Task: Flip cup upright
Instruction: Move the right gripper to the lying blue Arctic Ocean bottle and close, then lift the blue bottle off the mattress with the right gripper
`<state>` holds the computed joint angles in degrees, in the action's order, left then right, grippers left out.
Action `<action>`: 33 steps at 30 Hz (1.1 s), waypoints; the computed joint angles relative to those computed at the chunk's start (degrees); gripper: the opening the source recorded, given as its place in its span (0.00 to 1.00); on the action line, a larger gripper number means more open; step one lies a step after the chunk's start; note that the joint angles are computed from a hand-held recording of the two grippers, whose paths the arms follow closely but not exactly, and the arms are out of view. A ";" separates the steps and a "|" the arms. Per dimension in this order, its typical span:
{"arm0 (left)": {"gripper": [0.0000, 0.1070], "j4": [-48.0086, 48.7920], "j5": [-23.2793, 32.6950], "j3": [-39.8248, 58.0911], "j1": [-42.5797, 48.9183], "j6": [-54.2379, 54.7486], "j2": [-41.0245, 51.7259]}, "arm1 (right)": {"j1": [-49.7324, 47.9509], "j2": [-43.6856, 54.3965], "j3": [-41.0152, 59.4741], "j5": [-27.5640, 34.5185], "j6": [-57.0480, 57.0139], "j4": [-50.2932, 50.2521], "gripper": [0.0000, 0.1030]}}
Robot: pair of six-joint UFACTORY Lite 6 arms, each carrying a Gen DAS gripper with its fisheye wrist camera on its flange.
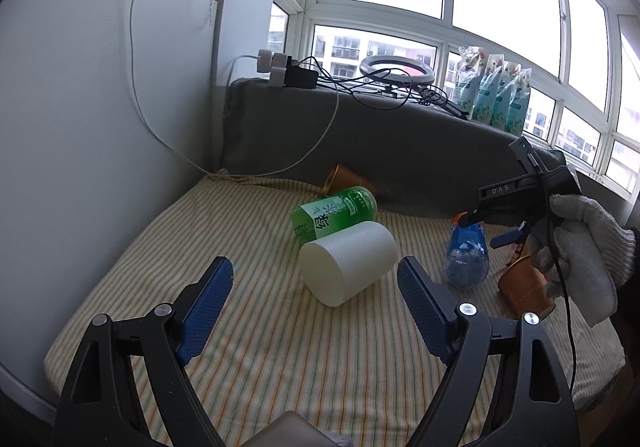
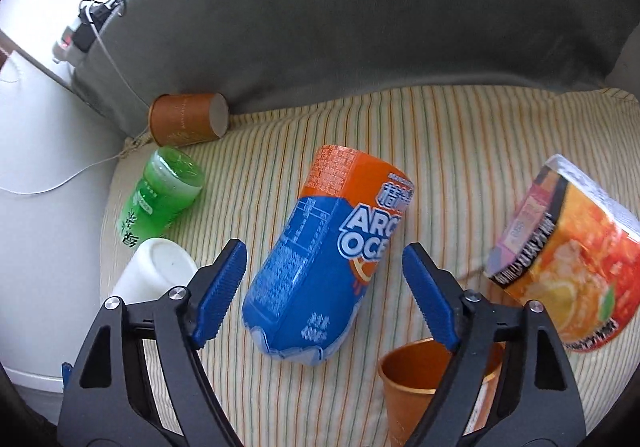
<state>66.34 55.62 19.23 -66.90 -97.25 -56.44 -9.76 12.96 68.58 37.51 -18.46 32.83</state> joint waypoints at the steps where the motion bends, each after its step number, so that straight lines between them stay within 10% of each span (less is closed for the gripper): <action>1: 0.79 -0.09 -0.18 -0.18 0.48 0.17 -0.33 | 0.27 0.95 0.80 0.06 0.80 -0.62 0.80; 14: 0.79 -1.97 -0.60 -2.22 5.35 3.91 -6.31 | 2.16 9.96 9.47 4.70 5.54 -2.17 0.68; 33: 0.79 -1.81 5.75 -1.25 -0.16 2.63 -7.03 | 3.80 -2.42 -2.23 9.80 -5.51 9.76 0.58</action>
<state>64.53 61.37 17.98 -67.06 -94.62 -63.47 -5.96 10.54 66.35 47.31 -23.97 42.59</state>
